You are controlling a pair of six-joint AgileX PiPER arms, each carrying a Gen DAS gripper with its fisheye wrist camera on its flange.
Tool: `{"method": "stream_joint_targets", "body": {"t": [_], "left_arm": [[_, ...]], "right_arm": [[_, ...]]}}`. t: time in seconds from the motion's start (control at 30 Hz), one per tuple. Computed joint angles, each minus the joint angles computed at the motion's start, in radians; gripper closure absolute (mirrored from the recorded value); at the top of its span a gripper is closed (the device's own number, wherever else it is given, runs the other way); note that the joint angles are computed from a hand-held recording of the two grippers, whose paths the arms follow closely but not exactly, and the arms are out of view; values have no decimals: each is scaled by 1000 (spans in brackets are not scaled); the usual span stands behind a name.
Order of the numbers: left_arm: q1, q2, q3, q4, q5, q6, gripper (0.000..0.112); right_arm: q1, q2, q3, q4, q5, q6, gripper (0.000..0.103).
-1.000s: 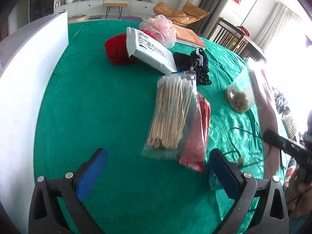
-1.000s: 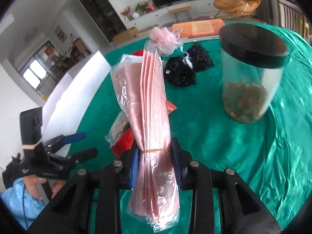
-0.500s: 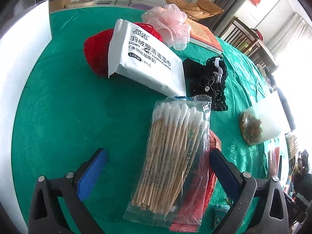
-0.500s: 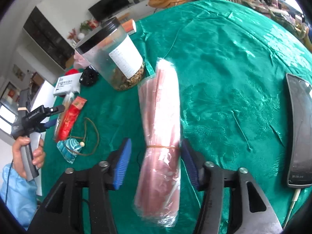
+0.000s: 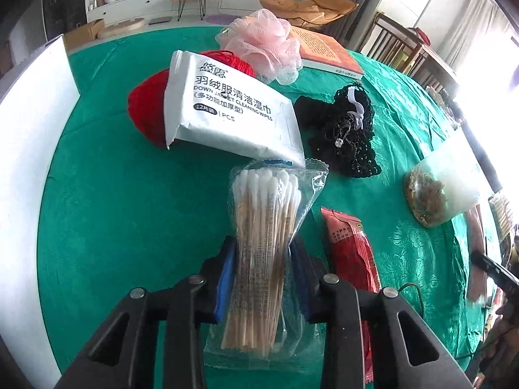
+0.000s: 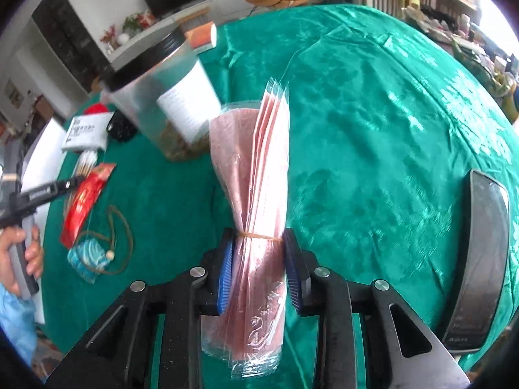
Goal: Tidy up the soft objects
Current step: 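Grasp the cotton-swab bag with the left tool while the right tool holds the mask pack, then drop the mask pack into the white box with the right tool while the left drops the swabs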
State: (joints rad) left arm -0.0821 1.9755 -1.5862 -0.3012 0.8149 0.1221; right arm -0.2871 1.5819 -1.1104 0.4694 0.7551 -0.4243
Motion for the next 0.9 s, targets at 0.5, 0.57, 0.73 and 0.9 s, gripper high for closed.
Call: {"method": "stream_joint_targets", "body": {"t": [0.5, 0.57, 0.73, 0.9], "left_arm": [[346, -478, 319, -354, 97, 321, 84], [442, -522, 310, -372, 159, 366, 84], [715, -572, 253, -373, 297, 489, 84], [952, -565, 241, -342, 316, 605, 83]], "right_arm": [[169, -26, -336, -54, -9, 221, 73], [249, -69, -362, -29, 33, 232, 73], [510, -108, -434, 69, 83, 304, 73], [809, 43, -629, 107, 105, 418, 72]]}}
